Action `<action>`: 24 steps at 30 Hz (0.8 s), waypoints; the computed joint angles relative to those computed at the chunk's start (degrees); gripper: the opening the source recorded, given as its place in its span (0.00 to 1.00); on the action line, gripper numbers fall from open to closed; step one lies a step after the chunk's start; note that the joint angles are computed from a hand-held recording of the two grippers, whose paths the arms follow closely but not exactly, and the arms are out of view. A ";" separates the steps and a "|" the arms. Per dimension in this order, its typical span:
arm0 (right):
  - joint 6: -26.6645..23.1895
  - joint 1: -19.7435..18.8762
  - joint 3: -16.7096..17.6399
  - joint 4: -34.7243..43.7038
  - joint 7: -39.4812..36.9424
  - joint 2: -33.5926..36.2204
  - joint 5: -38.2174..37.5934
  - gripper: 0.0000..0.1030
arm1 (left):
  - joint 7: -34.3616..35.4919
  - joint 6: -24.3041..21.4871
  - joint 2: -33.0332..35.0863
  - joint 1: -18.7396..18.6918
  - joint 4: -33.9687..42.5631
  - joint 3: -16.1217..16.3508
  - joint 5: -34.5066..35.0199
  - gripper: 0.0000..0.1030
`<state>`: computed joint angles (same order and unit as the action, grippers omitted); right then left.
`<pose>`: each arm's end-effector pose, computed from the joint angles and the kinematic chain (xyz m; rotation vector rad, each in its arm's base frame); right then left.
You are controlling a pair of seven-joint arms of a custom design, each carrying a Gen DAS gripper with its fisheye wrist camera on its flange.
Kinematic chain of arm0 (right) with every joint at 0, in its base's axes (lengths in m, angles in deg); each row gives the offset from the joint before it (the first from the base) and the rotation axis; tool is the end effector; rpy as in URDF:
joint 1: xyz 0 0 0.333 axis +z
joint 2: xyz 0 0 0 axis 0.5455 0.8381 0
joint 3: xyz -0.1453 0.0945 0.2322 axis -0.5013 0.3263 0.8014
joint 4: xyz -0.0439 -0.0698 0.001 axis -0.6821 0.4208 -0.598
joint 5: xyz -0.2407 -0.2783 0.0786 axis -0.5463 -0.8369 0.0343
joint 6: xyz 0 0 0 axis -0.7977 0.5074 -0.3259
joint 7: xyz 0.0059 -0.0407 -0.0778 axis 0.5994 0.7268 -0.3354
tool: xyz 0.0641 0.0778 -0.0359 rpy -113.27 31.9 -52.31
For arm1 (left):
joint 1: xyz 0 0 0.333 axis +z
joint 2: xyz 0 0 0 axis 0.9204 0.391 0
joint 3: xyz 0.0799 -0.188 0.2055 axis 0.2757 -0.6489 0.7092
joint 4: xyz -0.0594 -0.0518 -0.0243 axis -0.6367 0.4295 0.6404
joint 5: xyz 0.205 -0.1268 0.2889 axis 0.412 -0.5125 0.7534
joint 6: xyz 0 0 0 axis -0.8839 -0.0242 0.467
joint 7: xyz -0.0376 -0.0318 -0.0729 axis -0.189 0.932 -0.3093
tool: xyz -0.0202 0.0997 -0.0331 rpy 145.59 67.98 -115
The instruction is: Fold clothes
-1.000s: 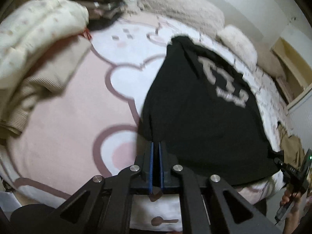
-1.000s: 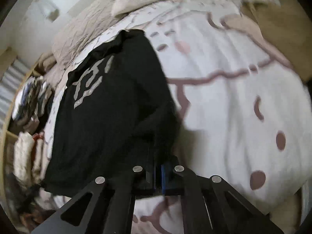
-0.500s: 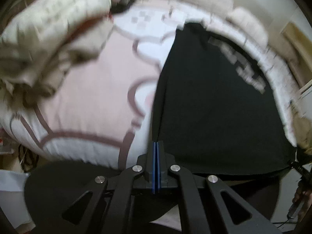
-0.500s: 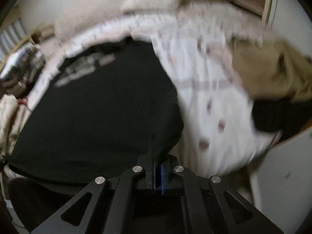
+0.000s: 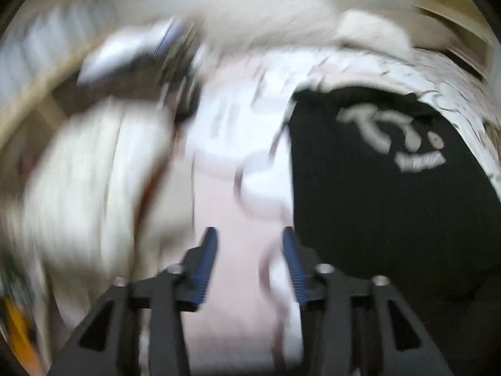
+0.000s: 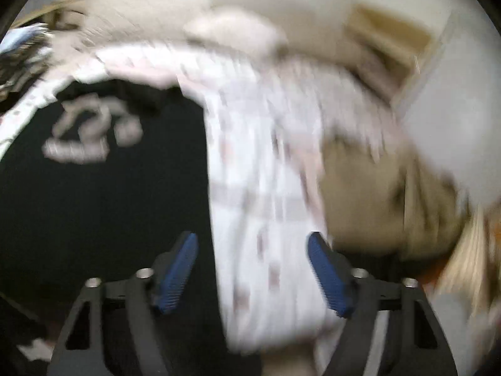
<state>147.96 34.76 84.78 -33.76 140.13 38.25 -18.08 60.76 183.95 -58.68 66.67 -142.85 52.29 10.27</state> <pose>0.5733 0.0117 0.4578 -2.0858 1.6016 -1.0180 0.4853 -0.1285 0.4778 -1.7499 1.6807 -0.3470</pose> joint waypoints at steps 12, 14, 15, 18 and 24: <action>13.07 16.57 -9.34 40.24 -20.61 38.93 -7.86 0.46 | 9.00 13.71 39.14 -5.87 39.74 7.23 44.75 0.48; 12.53 18.10 -10.97 45.06 -22.40 43.46 -7.09 0.46 | 16.07 15.44 44.43 -6.00 45.11 7.82 41.45 0.48; 11.99 18.13 -10.86 47.54 -23.90 45.62 -6.32 0.46 | 19.94 16.06 47.09 -5.90 47.86 7.71 38.99 0.48; 11.08 18.24 -11.28 52.84 -26.79 50.29 -3.78 0.46 | 32.07 16.82 54.59 -5.14 55.76 6.43 31.17 0.48; 7.94 18.35 -12.60 65.09 -30.92 59.68 2.34 0.39 | 47.77 17.35 63.63 -4.40 65.14 4.19 19.53 0.48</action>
<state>155.90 53.12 72.18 31.33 109.21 97.92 -15.74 108.53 201.30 4.96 62.27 -77.71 56.47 29.80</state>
